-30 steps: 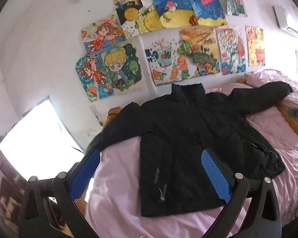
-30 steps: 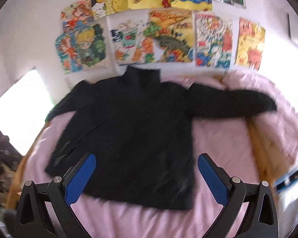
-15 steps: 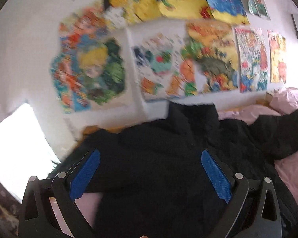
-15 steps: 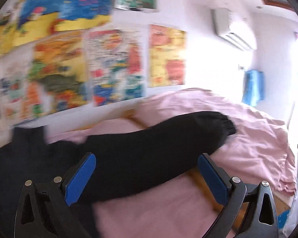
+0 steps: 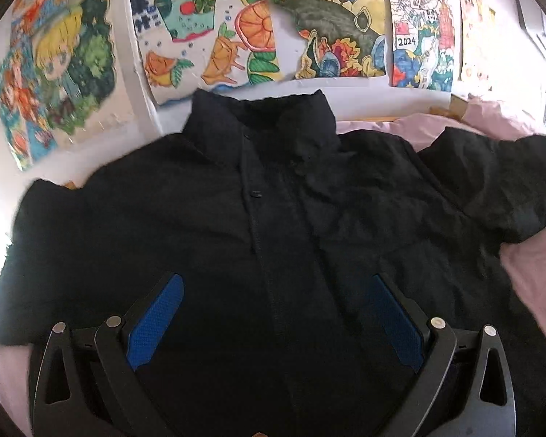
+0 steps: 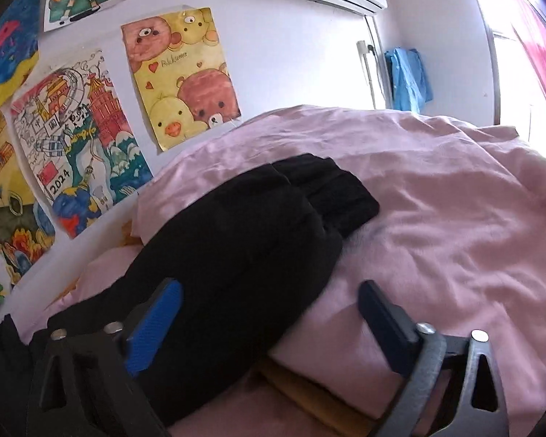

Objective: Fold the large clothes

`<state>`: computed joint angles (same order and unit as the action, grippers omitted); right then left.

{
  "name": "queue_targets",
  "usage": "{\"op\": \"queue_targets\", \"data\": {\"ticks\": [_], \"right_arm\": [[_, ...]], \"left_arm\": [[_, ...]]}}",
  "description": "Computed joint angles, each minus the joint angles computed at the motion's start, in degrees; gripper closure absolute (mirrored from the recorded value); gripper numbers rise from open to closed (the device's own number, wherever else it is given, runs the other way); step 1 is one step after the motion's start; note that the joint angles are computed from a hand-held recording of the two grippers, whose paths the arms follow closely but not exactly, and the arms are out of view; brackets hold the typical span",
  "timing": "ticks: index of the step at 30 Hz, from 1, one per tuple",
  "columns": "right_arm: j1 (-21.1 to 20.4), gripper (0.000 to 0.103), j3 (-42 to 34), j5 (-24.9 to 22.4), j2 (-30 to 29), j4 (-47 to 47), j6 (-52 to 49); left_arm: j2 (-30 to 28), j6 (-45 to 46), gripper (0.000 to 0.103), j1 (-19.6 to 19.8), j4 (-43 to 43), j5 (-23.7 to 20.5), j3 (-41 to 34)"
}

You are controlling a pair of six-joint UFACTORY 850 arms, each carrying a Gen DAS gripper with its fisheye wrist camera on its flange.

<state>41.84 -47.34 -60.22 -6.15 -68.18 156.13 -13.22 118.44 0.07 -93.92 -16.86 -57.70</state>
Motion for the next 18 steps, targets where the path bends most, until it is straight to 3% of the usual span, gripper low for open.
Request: {"op": "queue_targets", "data": {"ticks": [1, 3, 6, 10, 13, 15, 18], "right_arm": [[-0.17, 0.037, 0.51, 0.24, 0.22, -1.20, 1.53], [-0.63, 0.057, 1.15, 0.27, 0.15, -3.42, 5.05], [1.20, 0.090, 0.30, -5.37, -0.80, -5.56, 8.45], [4.97, 0.096, -6.32, -15.55, -4.38, -9.56, 0.77], [8.33, 0.096, -14.62, -21.82, -9.43, -16.86, -10.19], [9.98, 0.096, -21.00, -22.87, -13.47, -21.88, -18.93], [11.21, 0.096, -30.47, -20.07, -19.76, -26.47, -30.40]], "left_arm": [[-0.47, -4.35, 0.003, 0.13, 3.79, -0.77, -0.77], [-0.59, -8.91, 0.003, 0.20, 7.65, -1.75, -1.31], [-0.41, -13.06, 0.003, 0.82, 11.31, -3.19, -1.92], [0.54, -18.06, 0.003, 2.50, 15.43, -7.79, -2.72], [1.36, -21.93, 0.003, 4.43, 17.93, -13.91, -3.86], [2.32, -23.38, 0.003, 5.75, 18.00, -17.11, -4.35], [3.51, -24.87, 0.003, 8.25, 17.03, -23.48, -5.27]]}}
